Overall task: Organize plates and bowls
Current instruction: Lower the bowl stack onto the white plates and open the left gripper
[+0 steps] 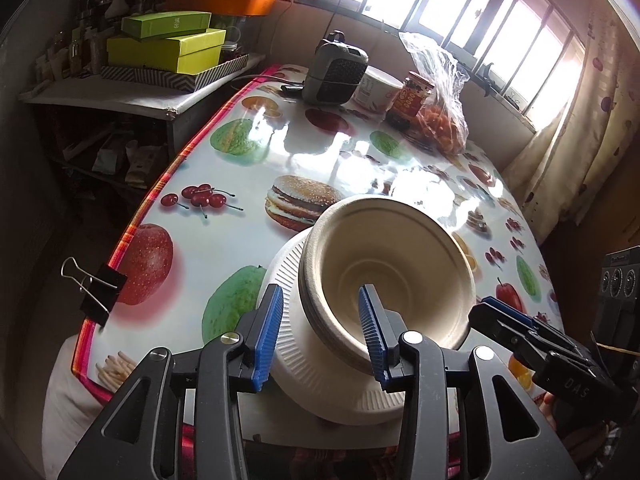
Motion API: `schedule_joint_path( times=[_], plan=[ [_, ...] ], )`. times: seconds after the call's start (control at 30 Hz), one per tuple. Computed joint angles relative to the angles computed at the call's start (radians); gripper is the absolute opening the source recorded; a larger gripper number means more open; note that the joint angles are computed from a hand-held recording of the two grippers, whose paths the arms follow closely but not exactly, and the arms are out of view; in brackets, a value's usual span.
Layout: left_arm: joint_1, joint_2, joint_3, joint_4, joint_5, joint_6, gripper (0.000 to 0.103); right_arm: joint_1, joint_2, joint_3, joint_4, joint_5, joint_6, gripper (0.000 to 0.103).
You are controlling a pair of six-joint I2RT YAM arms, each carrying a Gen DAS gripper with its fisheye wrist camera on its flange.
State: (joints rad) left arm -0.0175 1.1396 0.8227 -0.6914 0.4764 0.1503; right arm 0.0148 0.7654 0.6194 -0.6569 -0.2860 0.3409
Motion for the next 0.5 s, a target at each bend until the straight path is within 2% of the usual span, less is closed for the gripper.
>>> schedule_joint_path(
  times=[0.13, 0.5],
  plan=[
    [0.032, -0.053, -0.038, 0.005, 0.015, 0.034, 0.046, 0.006, -0.079, -0.034, -0.003, 0.015, -0.018, 0.048],
    [0.15, -0.121, -0.131, 0.004, 0.036, 0.124, 0.046, 0.027, -0.213, -0.093, -0.073, 0.062, -0.028, 0.05]
  ],
)
